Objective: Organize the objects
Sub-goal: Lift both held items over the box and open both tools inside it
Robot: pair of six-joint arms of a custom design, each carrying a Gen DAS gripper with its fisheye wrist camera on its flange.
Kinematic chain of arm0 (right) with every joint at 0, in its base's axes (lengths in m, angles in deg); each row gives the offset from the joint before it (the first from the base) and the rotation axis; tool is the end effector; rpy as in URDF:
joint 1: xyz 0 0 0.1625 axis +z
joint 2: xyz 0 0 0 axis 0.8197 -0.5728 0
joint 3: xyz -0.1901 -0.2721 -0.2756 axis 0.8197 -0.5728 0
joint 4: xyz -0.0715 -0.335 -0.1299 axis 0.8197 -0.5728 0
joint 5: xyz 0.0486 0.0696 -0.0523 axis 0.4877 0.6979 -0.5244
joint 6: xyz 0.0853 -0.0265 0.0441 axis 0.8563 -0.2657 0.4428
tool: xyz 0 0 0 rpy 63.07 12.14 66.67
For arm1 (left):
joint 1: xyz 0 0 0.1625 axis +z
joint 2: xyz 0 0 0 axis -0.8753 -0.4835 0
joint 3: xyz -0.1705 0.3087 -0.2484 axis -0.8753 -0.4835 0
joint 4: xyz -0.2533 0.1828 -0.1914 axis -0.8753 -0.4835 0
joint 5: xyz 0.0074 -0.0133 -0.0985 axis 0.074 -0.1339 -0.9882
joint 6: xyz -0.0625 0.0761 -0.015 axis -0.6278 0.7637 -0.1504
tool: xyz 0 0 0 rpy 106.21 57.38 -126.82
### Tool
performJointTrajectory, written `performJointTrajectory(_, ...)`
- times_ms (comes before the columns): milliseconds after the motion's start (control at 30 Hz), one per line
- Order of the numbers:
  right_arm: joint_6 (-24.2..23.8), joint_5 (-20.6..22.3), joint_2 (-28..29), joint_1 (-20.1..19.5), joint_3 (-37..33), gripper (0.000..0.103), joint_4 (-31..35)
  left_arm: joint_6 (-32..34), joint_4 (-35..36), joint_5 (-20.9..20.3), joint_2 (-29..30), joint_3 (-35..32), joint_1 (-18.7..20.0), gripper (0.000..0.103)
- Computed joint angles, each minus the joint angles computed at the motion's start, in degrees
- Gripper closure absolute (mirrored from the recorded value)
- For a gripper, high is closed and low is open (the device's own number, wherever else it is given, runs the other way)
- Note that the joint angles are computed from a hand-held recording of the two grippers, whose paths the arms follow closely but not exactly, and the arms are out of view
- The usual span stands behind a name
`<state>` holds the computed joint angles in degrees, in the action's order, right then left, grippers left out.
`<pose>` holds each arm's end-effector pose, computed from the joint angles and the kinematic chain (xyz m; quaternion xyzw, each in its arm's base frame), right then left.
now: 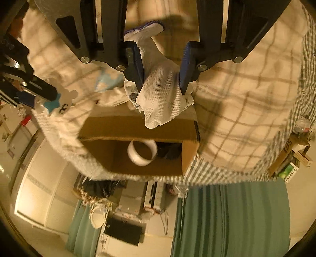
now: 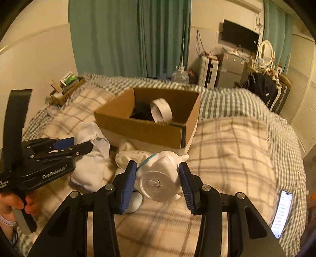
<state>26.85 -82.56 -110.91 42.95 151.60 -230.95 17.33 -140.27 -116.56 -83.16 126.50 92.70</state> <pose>0.1517 -0.4115 0.2655 0.3110 -0.8623 0.2806 0.2845 -0.2805 -0.4227 0.0870 0.1294 0.8852 -0.3355 0.2951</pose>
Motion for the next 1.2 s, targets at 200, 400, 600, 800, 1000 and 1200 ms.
performJointTrajectory(200, -0.4, -2.6, -3.1, 5.8, -0.4, 0.060, 0.4, -0.3, 4.9, 4.0, -4.4, -0.9, -5.4, 0.070)
performJointTrajectory(400, -1.0, -5.7, -2.6, 11.1, -7.2, 0.060, 5.2, 4.7, 8.3, 7.8, -6.0, -6.3, -6.7, 0.070)
performJointTrajectory(600, -0.3, -5.8, 1.6, 12.6, -18.5, 0.060, 13.1, 14.3, 5.2, 9.0, -3.0, -14.4, -3.7, 0.070)
performJointTrajectory(800, 0.0, -6.5, 9.3, 11.4, -31.6, 0.060, 19.8, 27.7, -1.2, 8.0, 2.9, -23.2, 1.8, 0.070)
performJointTrajectory(1000, -0.1, -5.8, 16.6, 6.5, -37.2, 0.060, 23.4, 26.9, 0.1, 1.6, 6.5, -27.4, 8.8, 0.070)
performJointTrajectory(1200, -1.6, -5.6, 20.7, 2.5, -37.6, 0.060, 22.8, 28.1, 1.5, -0.1, 9.9, -29.0, 12.5, 0.070)
